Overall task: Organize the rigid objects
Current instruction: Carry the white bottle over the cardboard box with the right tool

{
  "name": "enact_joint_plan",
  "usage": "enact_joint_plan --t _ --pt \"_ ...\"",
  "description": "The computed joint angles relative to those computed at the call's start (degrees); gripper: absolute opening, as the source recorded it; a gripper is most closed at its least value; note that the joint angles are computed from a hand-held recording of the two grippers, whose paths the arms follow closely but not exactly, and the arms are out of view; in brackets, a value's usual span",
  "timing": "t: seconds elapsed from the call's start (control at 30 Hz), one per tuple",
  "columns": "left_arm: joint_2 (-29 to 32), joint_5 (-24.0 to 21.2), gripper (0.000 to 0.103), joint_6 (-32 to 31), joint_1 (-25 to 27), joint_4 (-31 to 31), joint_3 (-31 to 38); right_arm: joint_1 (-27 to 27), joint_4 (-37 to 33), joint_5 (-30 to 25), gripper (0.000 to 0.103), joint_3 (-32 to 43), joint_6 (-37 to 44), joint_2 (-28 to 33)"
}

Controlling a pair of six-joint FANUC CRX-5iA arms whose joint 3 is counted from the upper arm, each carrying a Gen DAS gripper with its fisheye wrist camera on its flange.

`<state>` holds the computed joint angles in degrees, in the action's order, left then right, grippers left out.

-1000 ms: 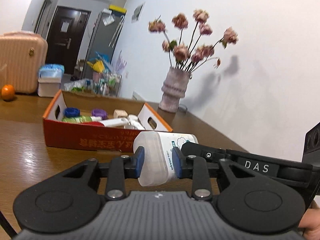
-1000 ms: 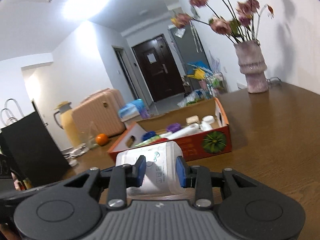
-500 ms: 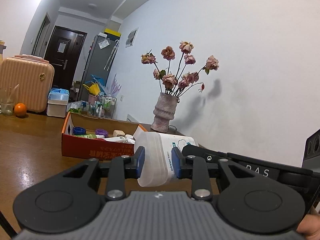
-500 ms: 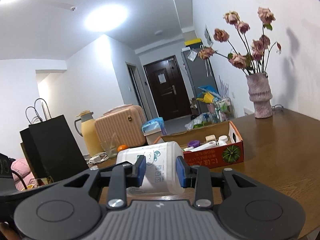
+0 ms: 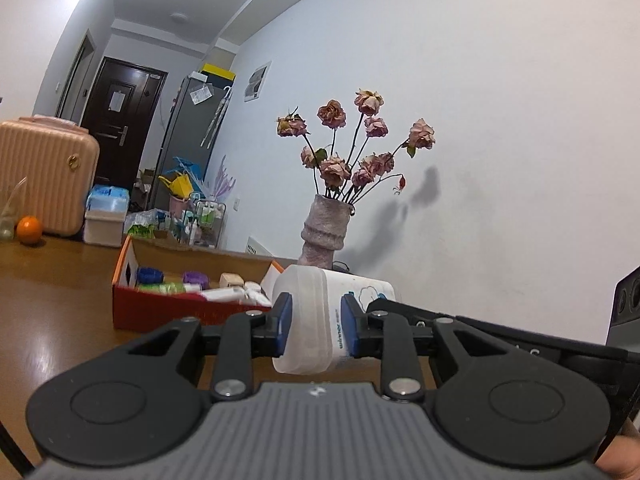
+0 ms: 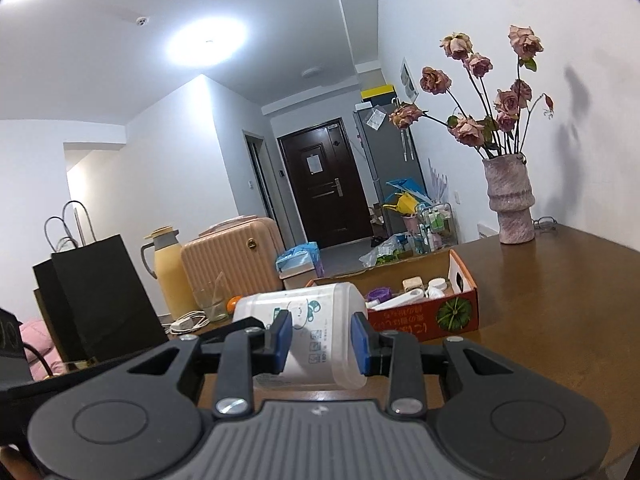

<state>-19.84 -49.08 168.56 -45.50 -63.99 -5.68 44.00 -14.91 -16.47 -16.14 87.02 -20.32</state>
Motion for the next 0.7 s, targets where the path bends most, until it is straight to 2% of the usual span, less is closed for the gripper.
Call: enact_joint_plan --t 0.17,0.23,0.3,0.4,0.47,0.53,0.7 --pt "3.2 8.3 0.026 -7.6 9.3 3.4 4.5 -5.5 -13.6 -3.9 0.031 11.3 14.6 7.8" --pt "5.1 12.7 0.026 -12.7 14.3 7.3 6.9 -8.3 -19.8 -6.0 0.031 17.2 20.7 11.6" --pt "7.2 17.6 0.026 -18.2 19.9 13.0 8.9 -10.3 -23.4 -7.7 0.031 22.6 23.8 15.5" --pt "10.7 21.6 0.026 -24.3 25.1 18.6 11.9 -13.4 -27.6 -12.0 0.031 31.9 25.5 22.2" --pt "13.1 24.7 0.026 -31.1 29.4 26.5 12.9 -15.0 -29.1 -15.2 0.031 38.0 24.8 26.8" --pt "15.4 28.0 0.026 -40.5 34.0 38.5 12.5 -15.9 -28.4 -18.2 0.031 43.4 22.3 31.1" --pt "21.0 30.9 0.026 -56.6 40.1 60.3 10.8 -16.4 -22.2 -25.0 0.031 54.8 14.0 40.9"
